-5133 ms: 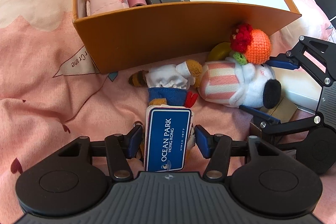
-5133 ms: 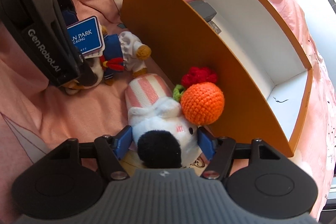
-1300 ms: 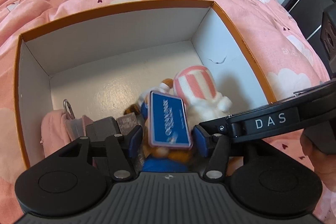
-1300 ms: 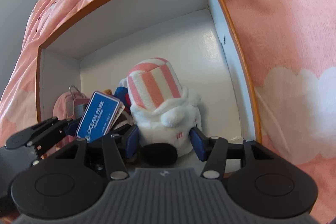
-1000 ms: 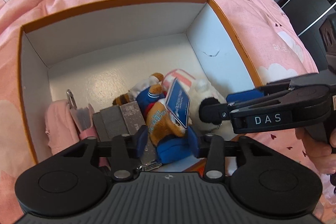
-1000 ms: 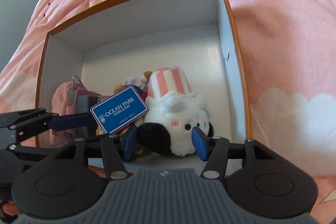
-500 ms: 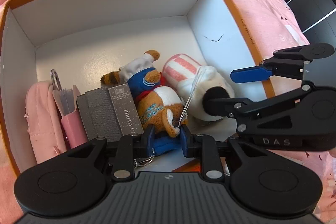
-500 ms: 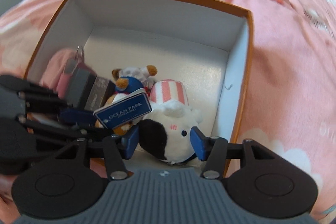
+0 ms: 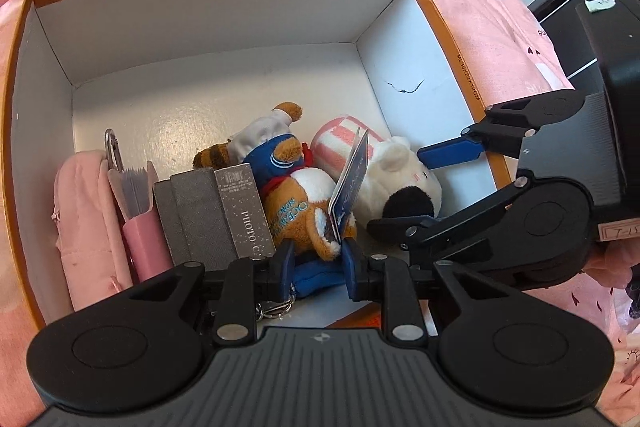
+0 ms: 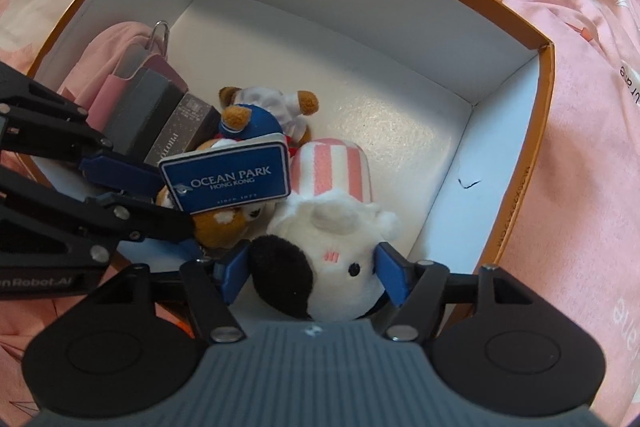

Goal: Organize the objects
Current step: 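Lower the bear and white plush into the orange box beside the dark boxes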

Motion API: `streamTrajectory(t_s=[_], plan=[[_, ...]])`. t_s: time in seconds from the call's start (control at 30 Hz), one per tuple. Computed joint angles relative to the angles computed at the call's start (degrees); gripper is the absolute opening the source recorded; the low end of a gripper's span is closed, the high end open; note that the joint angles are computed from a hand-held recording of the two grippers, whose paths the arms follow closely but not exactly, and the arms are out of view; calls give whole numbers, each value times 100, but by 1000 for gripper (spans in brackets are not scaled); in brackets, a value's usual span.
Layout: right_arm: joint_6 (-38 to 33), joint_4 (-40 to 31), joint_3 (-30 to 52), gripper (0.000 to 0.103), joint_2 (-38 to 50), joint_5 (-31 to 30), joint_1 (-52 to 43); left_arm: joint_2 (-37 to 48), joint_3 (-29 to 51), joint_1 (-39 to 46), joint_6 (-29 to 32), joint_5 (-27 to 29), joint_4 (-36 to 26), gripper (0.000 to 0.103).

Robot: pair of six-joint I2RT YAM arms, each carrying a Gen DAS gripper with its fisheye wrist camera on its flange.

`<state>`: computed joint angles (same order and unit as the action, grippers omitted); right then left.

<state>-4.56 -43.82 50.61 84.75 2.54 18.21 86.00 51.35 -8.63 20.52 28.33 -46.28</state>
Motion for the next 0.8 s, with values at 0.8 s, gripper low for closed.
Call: streamTrajectory(t_s=[0.8], plan=[[779,-325,276,56,58,-297,-240,43,43,529,-76,464,-276,27]])
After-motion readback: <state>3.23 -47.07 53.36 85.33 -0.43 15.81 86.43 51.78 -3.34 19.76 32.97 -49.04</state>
